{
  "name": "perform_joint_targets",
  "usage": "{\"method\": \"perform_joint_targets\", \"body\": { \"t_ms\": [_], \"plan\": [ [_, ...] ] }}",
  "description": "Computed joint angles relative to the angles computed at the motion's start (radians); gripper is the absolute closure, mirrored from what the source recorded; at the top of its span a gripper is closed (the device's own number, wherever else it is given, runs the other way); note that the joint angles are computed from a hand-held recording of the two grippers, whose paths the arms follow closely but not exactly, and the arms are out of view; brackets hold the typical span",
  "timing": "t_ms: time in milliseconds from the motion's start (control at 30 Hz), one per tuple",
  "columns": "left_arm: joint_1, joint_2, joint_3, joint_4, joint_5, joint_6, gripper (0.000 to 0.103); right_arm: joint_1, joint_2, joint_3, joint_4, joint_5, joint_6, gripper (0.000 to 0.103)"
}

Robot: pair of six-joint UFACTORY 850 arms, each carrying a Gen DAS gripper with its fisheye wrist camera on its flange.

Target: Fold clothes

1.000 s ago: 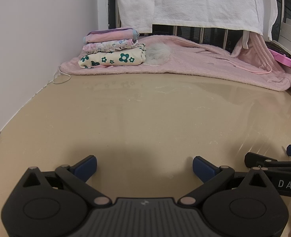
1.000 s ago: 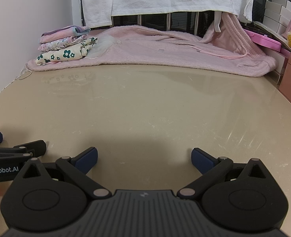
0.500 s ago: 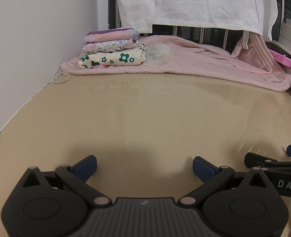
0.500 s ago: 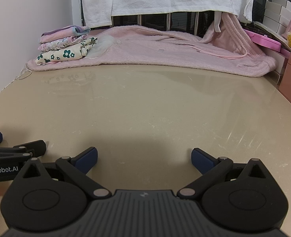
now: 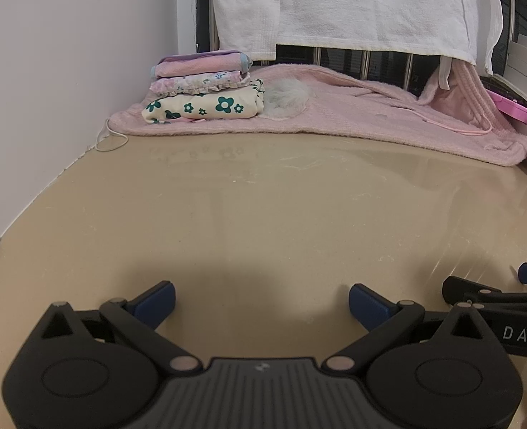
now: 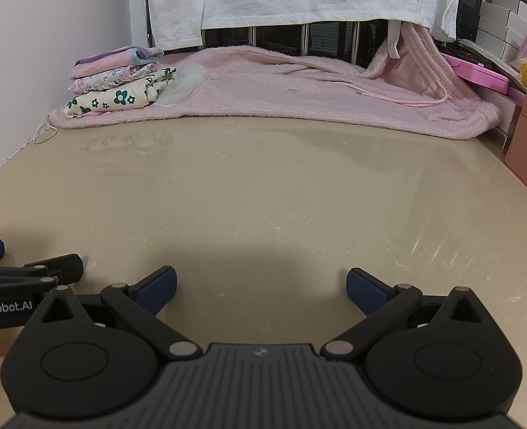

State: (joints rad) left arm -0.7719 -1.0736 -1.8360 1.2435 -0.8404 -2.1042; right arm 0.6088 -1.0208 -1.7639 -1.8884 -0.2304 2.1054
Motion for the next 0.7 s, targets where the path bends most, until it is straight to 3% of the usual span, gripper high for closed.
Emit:
{"method": "perform_joint_targets", "body": {
  "t_ms": [700],
  "plan": [
    [0.0, -0.004, -0.01, -0.011, -0.004, 0.017, 0.0, 0.002, 0.0, 0.0, -0.002, -0.002, 0.004, 0.0]
  ]
}}
